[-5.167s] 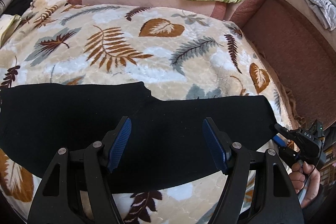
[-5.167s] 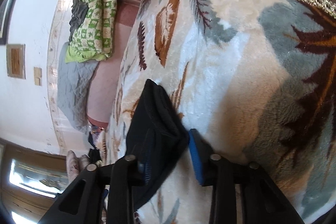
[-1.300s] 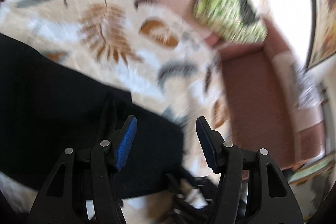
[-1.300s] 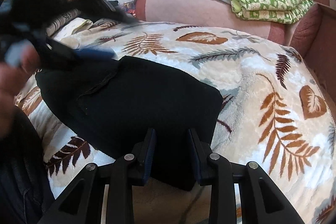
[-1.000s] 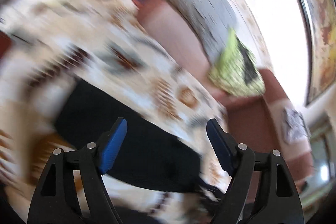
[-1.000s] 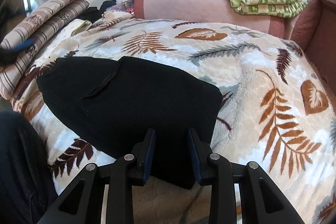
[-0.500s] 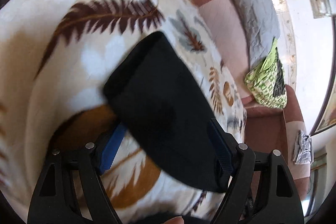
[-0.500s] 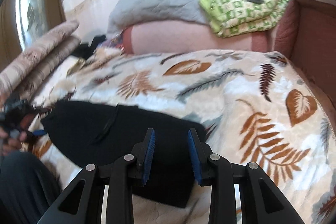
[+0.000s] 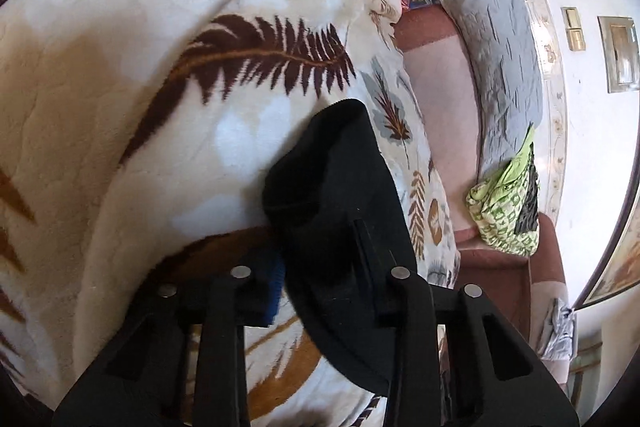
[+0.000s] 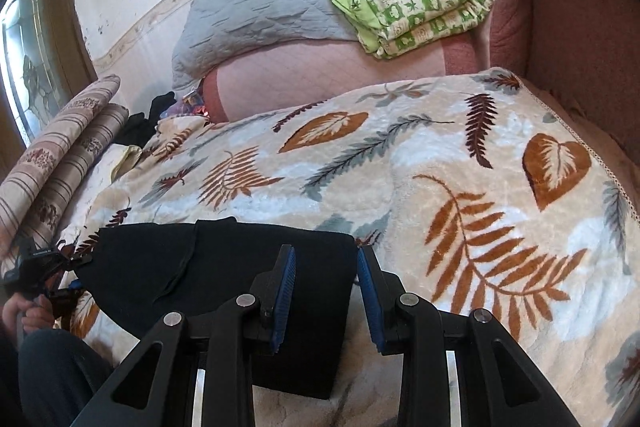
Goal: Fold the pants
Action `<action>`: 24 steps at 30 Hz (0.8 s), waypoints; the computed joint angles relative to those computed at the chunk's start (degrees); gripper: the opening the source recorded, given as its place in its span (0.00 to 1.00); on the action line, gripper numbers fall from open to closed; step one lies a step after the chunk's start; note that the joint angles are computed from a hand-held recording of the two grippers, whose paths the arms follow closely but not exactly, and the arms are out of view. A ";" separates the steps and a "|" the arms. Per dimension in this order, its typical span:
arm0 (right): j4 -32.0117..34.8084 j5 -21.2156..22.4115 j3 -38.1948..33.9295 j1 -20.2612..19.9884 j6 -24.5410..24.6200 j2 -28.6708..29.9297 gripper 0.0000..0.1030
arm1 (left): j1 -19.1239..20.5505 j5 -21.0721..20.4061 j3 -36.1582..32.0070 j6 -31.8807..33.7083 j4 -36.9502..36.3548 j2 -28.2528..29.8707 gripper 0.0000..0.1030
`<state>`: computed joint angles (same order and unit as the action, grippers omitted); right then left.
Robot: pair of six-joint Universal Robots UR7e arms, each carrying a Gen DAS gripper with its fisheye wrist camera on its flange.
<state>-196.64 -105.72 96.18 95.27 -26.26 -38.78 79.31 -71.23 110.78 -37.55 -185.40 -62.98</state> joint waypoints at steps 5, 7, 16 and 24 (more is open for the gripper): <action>0.10 0.00 0.44 -0.20 0.84 -0.49 0.29 | -2.66 6.60 -0.15 2.29 2.85 -0.59 0.18; 0.28 0.85 0.68 -0.52 1.99 -0.99 0.29 | -5.46 12.01 -0.91 7.73 5.32 -0.84 0.13; 25.75 15.87 -8.18 -3.67 9.29 -4.62 0.30 | -22.03 31.64 -2.27 41.49 -5.44 5.89 0.09; 30.77 29.73 -10.98 -8.98 19.19 -4.23 0.31 | -27.26 24.58 -7.33 43.32 -7.73 15.78 0.09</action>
<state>-165.87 -75.99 85.20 86.29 -7.07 -43.02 52.05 -46.65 103.45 5.77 -193.14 -47.20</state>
